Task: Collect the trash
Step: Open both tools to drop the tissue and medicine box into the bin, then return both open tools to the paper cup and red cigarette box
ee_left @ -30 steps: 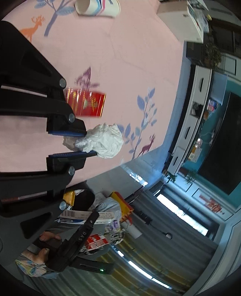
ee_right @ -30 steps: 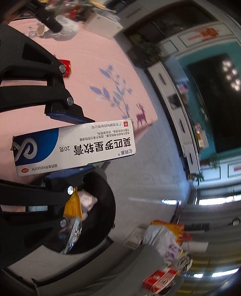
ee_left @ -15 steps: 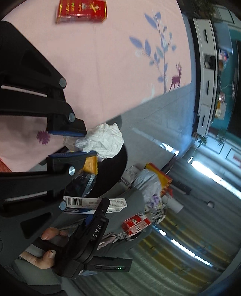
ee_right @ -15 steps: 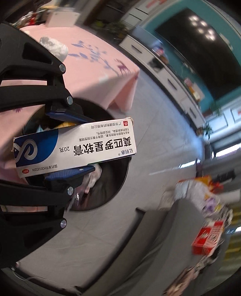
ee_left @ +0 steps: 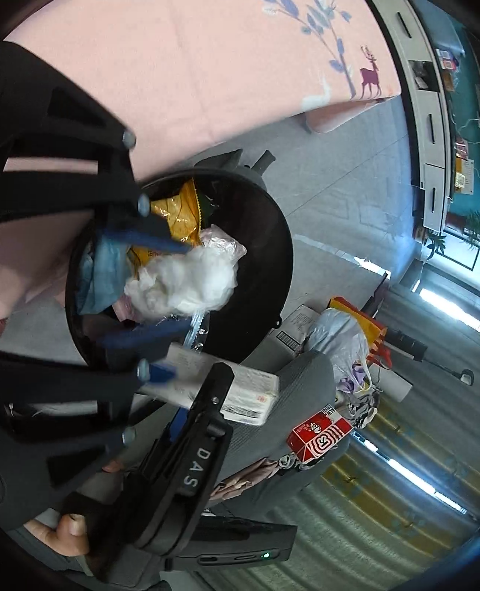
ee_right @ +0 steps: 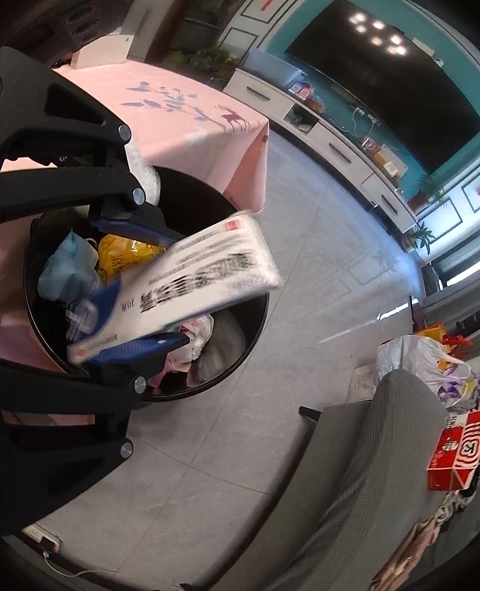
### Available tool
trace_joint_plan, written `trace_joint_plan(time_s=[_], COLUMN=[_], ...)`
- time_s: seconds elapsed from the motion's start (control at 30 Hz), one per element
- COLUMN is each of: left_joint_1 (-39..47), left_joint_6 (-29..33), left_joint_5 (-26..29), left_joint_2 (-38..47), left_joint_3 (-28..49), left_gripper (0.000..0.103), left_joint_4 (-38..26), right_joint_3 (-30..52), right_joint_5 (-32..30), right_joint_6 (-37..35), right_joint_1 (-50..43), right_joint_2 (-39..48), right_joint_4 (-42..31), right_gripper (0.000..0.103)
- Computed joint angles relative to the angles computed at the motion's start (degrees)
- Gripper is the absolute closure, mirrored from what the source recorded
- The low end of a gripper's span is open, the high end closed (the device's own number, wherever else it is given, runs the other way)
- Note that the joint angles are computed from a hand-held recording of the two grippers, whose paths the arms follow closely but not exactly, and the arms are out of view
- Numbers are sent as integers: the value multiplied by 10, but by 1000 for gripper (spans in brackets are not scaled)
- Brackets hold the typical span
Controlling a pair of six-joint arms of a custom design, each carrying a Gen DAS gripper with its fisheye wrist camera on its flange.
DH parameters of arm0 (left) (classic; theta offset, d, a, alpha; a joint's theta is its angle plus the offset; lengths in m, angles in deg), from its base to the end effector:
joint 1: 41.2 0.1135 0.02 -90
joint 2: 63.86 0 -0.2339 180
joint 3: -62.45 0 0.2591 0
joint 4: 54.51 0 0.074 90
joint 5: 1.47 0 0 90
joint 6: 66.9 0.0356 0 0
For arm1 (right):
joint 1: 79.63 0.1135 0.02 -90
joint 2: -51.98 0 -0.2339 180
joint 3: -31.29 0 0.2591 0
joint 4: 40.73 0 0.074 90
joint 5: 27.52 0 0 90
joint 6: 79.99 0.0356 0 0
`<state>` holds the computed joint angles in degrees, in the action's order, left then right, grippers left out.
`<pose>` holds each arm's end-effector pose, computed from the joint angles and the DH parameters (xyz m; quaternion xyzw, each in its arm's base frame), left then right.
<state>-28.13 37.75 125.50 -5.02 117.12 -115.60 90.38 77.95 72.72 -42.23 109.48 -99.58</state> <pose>0.1999 0.0244 0.2018 0.0807 0.9254 -0.2520 0.2714 0.1741 0.1212 0.2269 0.2453 0.9193 0.1312 0.2783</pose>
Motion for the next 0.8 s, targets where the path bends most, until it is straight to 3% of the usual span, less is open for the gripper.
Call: trace_joint_plan(time_s=[0.07, 0.17, 0.23, 0.33, 0.43, 0.53, 0.7, 0.8], left_joint_1=[19, 70, 119, 269, 398, 546, 679, 718], left_joint_6=[13, 44, 70, 170, 230, 270, 226, 184], left_joint_5=[12, 29, 38, 60, 62, 61, -7, -60], left_joint_2=[2, -8, -12, 12, 58, 161, 312, 407], left_joint_3=[9, 29, 48, 107, 169, 266, 400, 481], left_gripper=[35, 18, 13, 5, 3, 3, 3, 3], left_joint_4=[-15, -49, -73, -137, -163, -173, -102, -72], right_joint_3=[6, 14, 36, 68, 110, 176, 314, 461], right_joint_5=[3, 12, 29, 41, 43, 25, -20, -33], right_joint_6=[-2, -6, -4, -14, -33, -66, -102, -123], right_joint_1=[2, 13, 34, 67, 106, 147, 209, 255], right_joint_2=[4, 2, 16, 40, 82, 162, 327, 472], right_joint_4=[-4, -9, -18, -10, 8, 38, 73, 43], right_gripper=[43, 39, 34, 30, 25, 22, 20, 20])
